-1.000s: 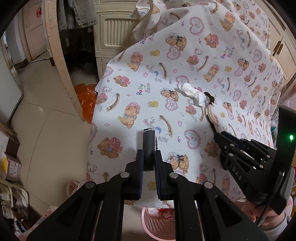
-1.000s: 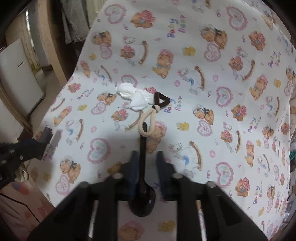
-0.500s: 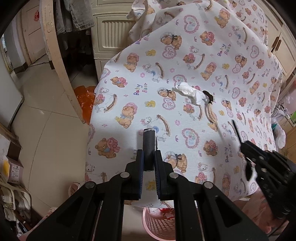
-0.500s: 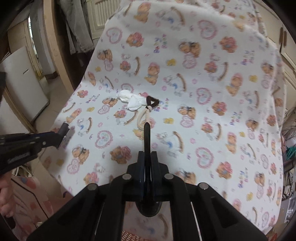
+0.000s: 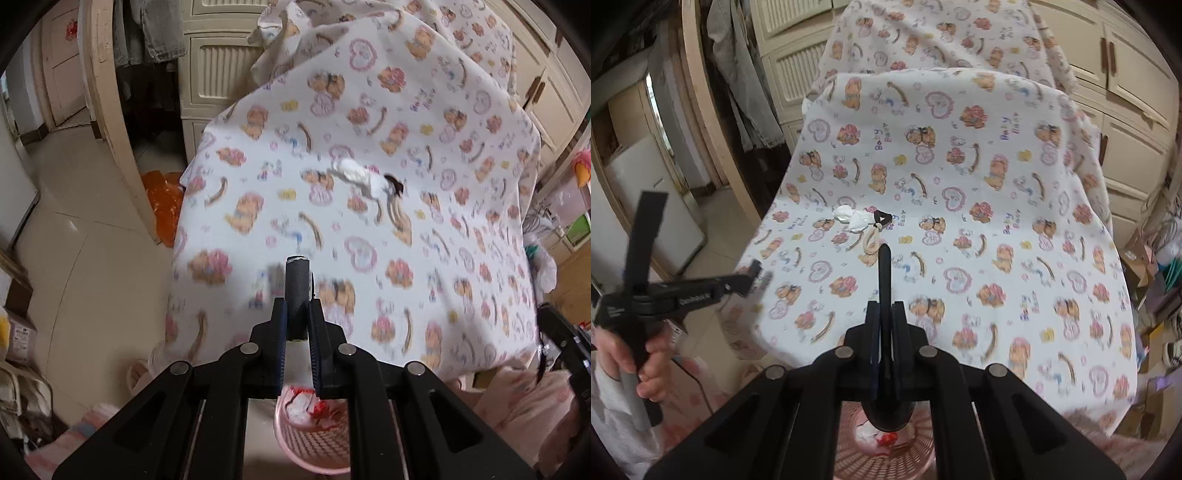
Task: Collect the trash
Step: 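Carry the black cylinder with the left gripper while the right gripper lifts the spoon toward the wastebasket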
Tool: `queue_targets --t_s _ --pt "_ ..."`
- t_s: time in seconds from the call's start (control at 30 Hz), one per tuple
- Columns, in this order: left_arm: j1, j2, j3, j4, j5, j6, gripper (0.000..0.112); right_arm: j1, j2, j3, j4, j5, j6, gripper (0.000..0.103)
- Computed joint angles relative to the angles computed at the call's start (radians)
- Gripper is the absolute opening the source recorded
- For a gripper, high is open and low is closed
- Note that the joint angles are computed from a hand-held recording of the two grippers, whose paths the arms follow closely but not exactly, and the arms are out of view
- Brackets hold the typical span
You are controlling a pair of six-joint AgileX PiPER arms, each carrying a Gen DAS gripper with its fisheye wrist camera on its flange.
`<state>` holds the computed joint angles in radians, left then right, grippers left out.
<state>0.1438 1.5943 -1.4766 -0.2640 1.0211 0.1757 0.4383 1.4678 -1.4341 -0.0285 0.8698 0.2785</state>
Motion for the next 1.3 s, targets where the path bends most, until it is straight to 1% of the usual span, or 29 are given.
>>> queue_targets --t_s 0.03,0.07,0.1,0.13,0.2,0.23,0.37,0.4,0.47,0.5,0.57,0.63,0.7,0.83,0.97,1.07,1.2,1.3 --pt "-0.027 -0.033 0.035 0.051 -0.028 -0.017 0.010 0.007 -0.017 0.016 -0.007 -0.002 0.017 0.005" --pt "-0.073 -0.080 0.085 0.138 -0.079 -0.049 0.010 0.013 -0.039 0.035 -0.013 -0.003 0.032 0.005" --pt "-0.105 -0.114 0.123 0.188 -0.111 -0.071 0.010 0.022 -0.062 0.054 -0.022 -0.006 0.051 0.005" --pt "-0.123 -0.147 0.155 0.198 -0.125 -0.080 0.010 0.035 -0.080 0.069 -0.042 -0.006 0.074 0.005" --pt "-0.131 -0.186 0.186 0.145 -0.097 -0.062 0.010 0.077 -0.115 0.090 -0.112 0.006 0.136 0.005" --pt "-0.144 -0.209 0.201 0.146 -0.091 -0.071 0.010 0.094 -0.130 0.096 -0.133 0.010 0.154 0.005" --pt "-0.216 -0.328 0.267 0.140 -0.098 -0.075 0.010 0.123 -0.185 0.126 -0.122 0.006 0.187 0.005" --pt "-0.229 -0.346 0.279 0.139 -0.104 -0.079 0.010 0.131 -0.198 0.136 -0.123 0.004 0.199 0.005" --pt "-0.271 -0.391 0.323 0.197 -0.152 -0.167 0.010 0.150 -0.215 0.157 -0.140 0.001 0.224 0.005" --pt "-0.276 -0.399 0.337 0.199 -0.166 -0.184 0.010 0.159 -0.221 0.169 -0.148 0.000 0.233 0.005" --pt "-0.256 -0.401 0.355 0.147 -0.178 -0.135 0.010 0.168 -0.226 0.193 -0.162 -0.004 0.249 0.005" --pt "-0.259 -0.398 0.364 0.161 -0.191 -0.128 0.010 0.168 -0.228 0.218 -0.161 -0.010 0.259 0.005" --pt "-0.258 -0.384 0.365 0.159 -0.186 -0.122 0.010 0.161 -0.227 0.241 -0.144 -0.018 0.257 0.005" --pt "-0.242 -0.347 0.363 0.095 -0.145 -0.073 0.010 0.163 -0.210 0.271 -0.116 -0.038 0.233 0.005" --pt "-0.273 -0.317 0.369 0.109 -0.114 -0.074 0.010 0.145 -0.178 0.302 -0.045 -0.061 0.188 0.005" --pt "-0.294 -0.289 0.369 0.133 -0.091 -0.107 0.010 0.132 -0.147 0.325 -0.016 -0.075 0.170 0.005" --pt "-0.242 -0.235 0.359 0.039 -0.032 -0.070 0.010 0.104 -0.104 0.346 0.039 -0.088 0.129 0.005" --pt "-0.235 -0.212 0.361 0.029 -0.016 -0.075 0.010 0.088 -0.082 0.356 0.073 -0.095 0.110 0.005"
